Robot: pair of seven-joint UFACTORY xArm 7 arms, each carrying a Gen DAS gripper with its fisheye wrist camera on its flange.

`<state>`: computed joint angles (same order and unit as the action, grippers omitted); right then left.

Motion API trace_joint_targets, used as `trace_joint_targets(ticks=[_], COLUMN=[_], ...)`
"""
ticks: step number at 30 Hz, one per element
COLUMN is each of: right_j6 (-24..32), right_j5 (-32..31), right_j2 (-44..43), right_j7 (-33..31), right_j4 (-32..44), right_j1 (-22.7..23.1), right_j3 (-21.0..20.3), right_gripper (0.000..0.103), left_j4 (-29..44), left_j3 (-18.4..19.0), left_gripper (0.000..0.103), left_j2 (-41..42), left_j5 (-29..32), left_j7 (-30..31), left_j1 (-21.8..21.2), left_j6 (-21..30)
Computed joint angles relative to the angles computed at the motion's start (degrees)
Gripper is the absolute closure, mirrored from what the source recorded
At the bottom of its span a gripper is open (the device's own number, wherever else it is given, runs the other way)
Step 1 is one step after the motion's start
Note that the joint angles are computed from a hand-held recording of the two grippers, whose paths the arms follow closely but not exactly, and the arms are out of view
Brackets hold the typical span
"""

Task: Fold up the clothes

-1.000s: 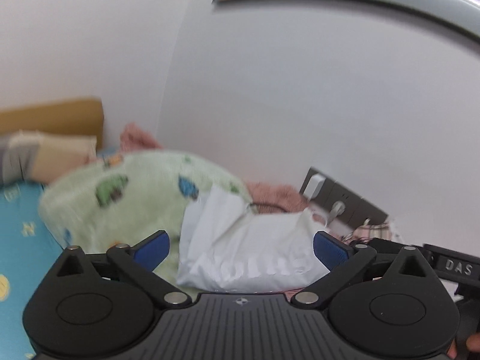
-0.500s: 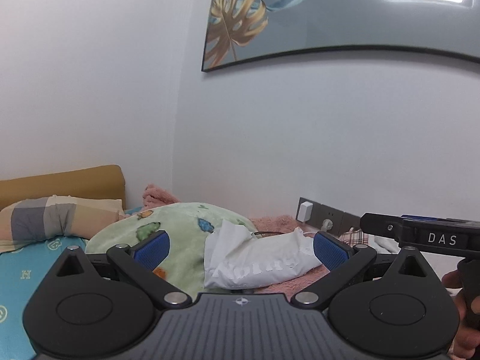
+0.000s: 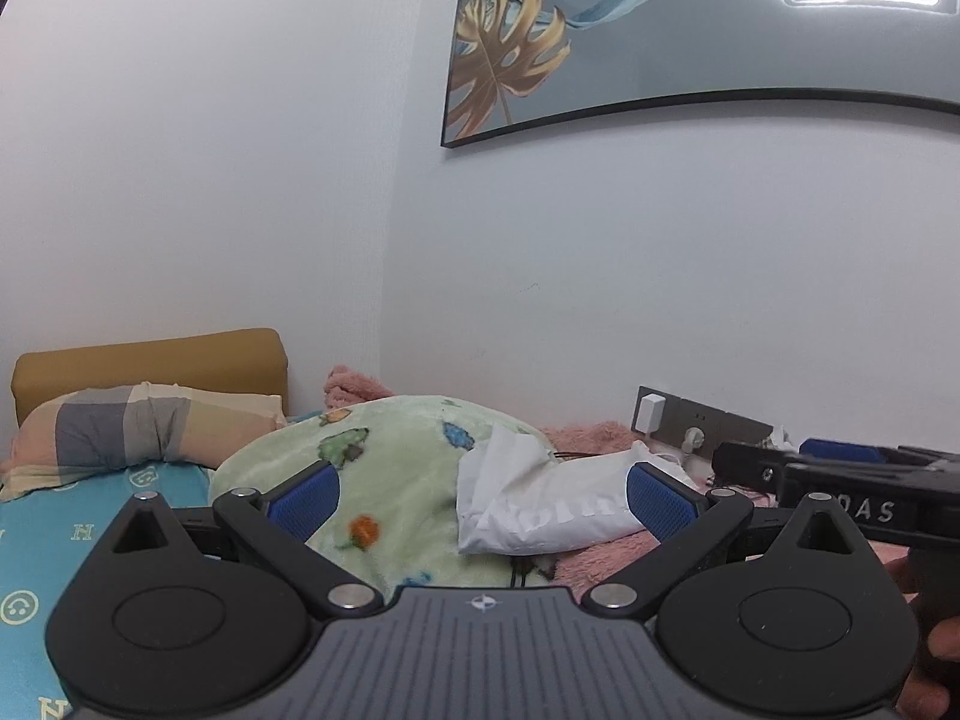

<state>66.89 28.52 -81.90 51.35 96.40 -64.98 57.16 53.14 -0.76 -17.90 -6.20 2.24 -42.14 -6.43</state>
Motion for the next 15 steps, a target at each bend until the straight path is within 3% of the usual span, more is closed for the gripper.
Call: trace_joint_targets(ticks=[4, 9, 15], right_j6=[0.7, 2.0, 2.7], right_j5=[0.7, 0.9, 1.7], right_j2=[0.0, -0.5, -1.1], right_j7=[0.3, -0.6, -1.1], right_j4=[-0.2, 0.4, 0.6], right_j1=[-0.8, -1.4, -1.7], right_j3=[1.1, 1.4, 0.9], right_gripper=[0.022, 0.022, 0.022], left_j4=[0.0, -0.5, -0.6], left_j3=[-1.2, -0.6, 5.8], left_gripper=[0.0, 0.0, 0.0], left_j2=[1.2, 1.6, 1.5], left_j5=[0.5, 0.9, -0.5], left_j7=[-1.3, -2.0, 0.8], left_j1=[2.5, 2.4, -5.4], left_j6=[-0.6, -0.7, -0.2])
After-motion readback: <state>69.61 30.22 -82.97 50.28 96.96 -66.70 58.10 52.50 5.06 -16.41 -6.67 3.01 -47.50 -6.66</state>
